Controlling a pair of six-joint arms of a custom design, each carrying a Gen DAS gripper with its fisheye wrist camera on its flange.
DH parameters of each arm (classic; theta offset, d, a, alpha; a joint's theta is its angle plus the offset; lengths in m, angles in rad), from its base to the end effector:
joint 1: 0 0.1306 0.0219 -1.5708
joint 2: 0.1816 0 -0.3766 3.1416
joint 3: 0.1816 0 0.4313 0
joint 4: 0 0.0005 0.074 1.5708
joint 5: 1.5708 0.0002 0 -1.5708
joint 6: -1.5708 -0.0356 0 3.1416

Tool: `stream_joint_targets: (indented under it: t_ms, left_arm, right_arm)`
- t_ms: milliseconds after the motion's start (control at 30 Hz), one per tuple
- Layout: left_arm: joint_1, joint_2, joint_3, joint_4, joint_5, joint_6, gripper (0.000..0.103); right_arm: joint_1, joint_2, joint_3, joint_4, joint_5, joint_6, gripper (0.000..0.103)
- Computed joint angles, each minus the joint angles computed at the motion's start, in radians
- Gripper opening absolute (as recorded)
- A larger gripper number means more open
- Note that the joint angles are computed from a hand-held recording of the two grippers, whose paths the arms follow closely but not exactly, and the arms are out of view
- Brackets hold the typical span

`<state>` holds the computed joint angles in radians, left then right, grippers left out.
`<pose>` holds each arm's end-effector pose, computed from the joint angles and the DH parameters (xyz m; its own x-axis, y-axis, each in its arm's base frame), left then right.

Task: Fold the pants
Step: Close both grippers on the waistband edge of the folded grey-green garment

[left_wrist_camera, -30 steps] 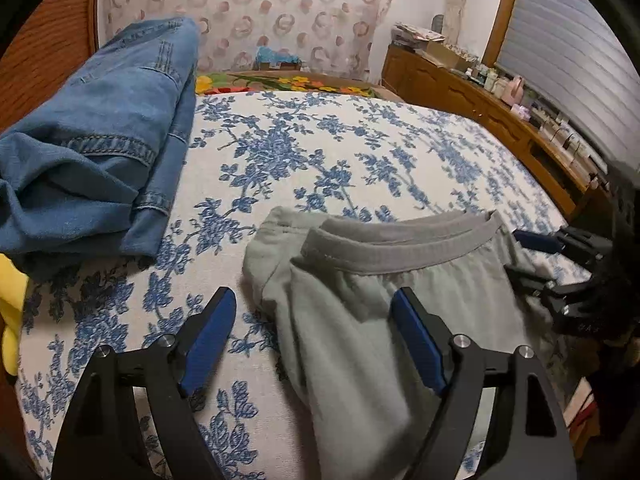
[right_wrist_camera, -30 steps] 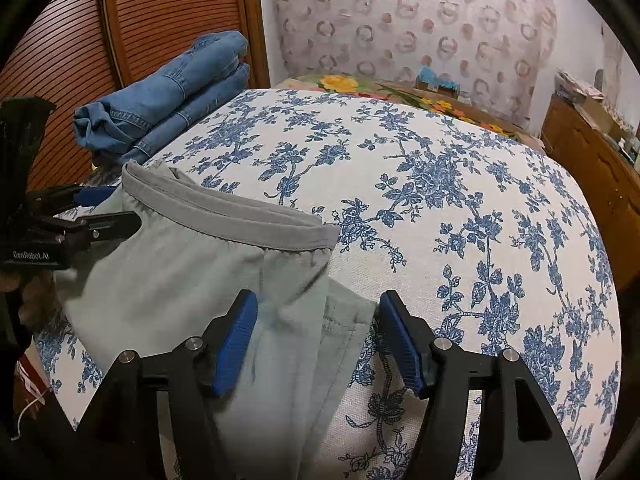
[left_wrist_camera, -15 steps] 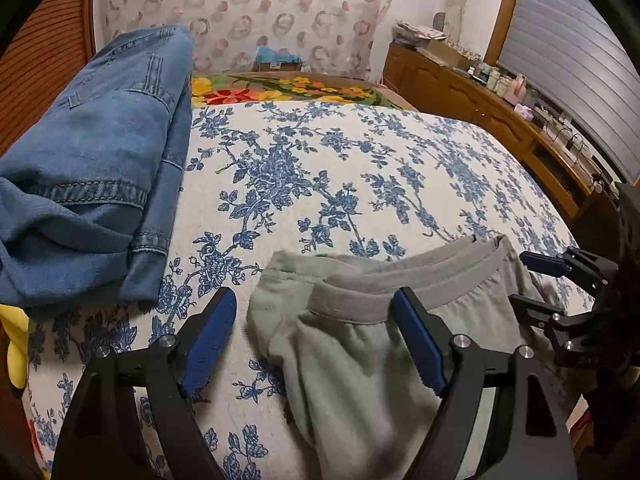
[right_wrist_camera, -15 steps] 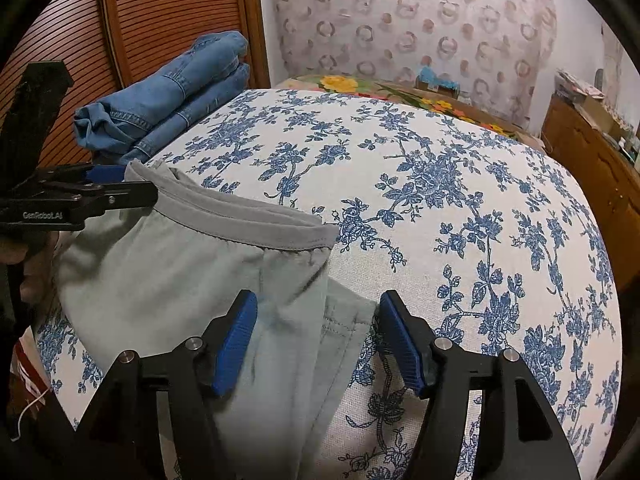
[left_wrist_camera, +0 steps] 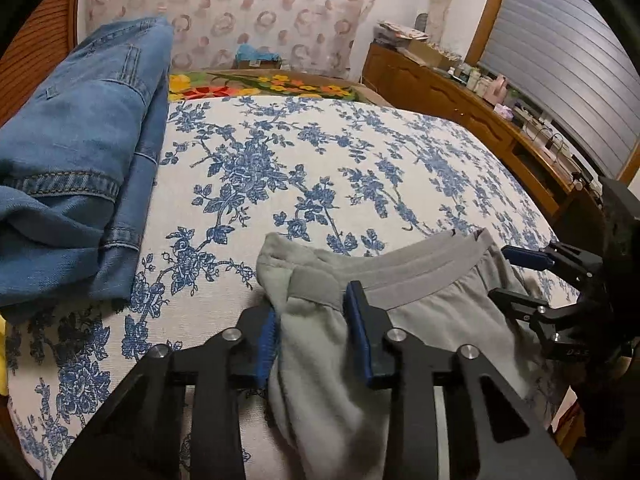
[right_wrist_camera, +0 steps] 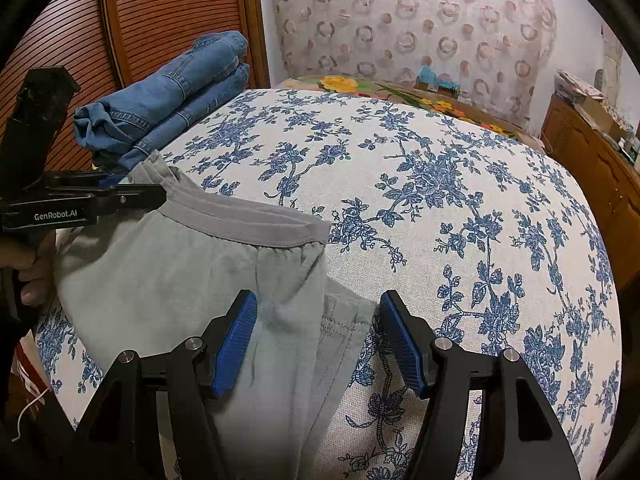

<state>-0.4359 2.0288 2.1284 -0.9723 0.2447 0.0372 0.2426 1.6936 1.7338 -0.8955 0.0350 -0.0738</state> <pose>0.6719 -0.3230 0.3924 -0.7144 0.2930 -0.6354 0.5246 0.8252 -0.2094 0.6192 0.1514 0.4244 -0.7467 -0.1089 -0.6562 -0.1632 0.9864 0.0220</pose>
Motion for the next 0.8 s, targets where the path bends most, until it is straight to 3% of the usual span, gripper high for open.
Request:
stream_joint_targets:
  t_ms: [267, 700, 800]
  left_arm:
    - [0.0, -0.059, -0.079, 0.082, 0.021, 0.019, 0.027]
    - [-0.016, -0.116, -0.142, 0.148, 0.008, 0.008, 0.026]
    - [-0.017, -0.128, -0.159, 0.161, 0.011, 0.009, 0.026]
  right_arm:
    - [0.0, 0.0, 0.0, 0.0, 0.0, 0.0, 0.066]
    - [-0.001, -0.002, -0.004, 0.003, -0.004, -0.002, 0.066]
    - [-0.002, -0.003, -0.003, 0.003, -0.004, -0.009, 0.06]
